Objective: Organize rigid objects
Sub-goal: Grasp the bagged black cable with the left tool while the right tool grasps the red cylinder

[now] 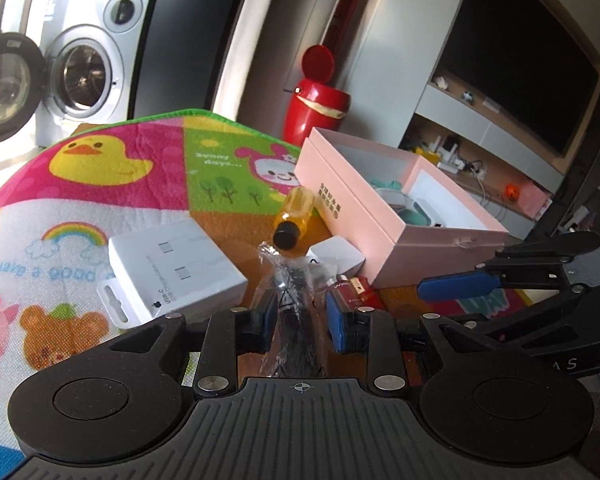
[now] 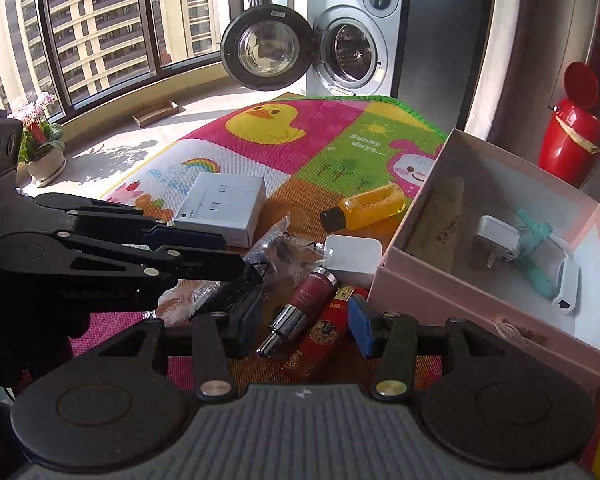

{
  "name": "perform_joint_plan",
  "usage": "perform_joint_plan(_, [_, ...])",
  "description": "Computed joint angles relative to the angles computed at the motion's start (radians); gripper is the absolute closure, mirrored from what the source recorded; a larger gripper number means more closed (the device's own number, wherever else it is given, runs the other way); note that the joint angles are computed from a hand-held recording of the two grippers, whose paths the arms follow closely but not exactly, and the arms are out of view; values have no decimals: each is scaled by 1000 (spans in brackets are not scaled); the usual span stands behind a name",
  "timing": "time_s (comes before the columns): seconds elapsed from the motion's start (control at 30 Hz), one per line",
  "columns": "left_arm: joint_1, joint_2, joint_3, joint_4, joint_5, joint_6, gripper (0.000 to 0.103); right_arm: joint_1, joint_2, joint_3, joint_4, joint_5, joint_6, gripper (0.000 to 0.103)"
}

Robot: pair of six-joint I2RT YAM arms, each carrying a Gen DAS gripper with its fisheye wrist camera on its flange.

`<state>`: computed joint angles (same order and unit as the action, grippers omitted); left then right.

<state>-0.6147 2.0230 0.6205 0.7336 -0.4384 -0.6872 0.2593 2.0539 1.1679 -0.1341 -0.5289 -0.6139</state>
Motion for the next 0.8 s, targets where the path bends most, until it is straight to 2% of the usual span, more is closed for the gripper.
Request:
perform_joint_plan(0.13, [-14,50,136,-215,-63,-25,70,-47,23,-36,18,-34,10,55])
perform_joint_plan(0.33, [-61,-7,74,-252,-75,-48,72,-33,23,-152,197,-11,-16,55])
perform_joint_plan(0.5, [-130,-74,30,-349,-107,-113,72,-46,35,-151,225,-46,1,55])
perform_joint_plan(0.6, [-106,-77,29,-328,-96,-135,72,-49,35,-156,261,-86,38,55])
perform_joint_plan(0.7, [-65,-29,83,-300,-105,-89,70,-36,34,-165,302,-104,73,56])
perform_joint_plan(0.8, [-29,14,129,-298,-74,-33,67,-2,32,-193,357,-68,67,66])
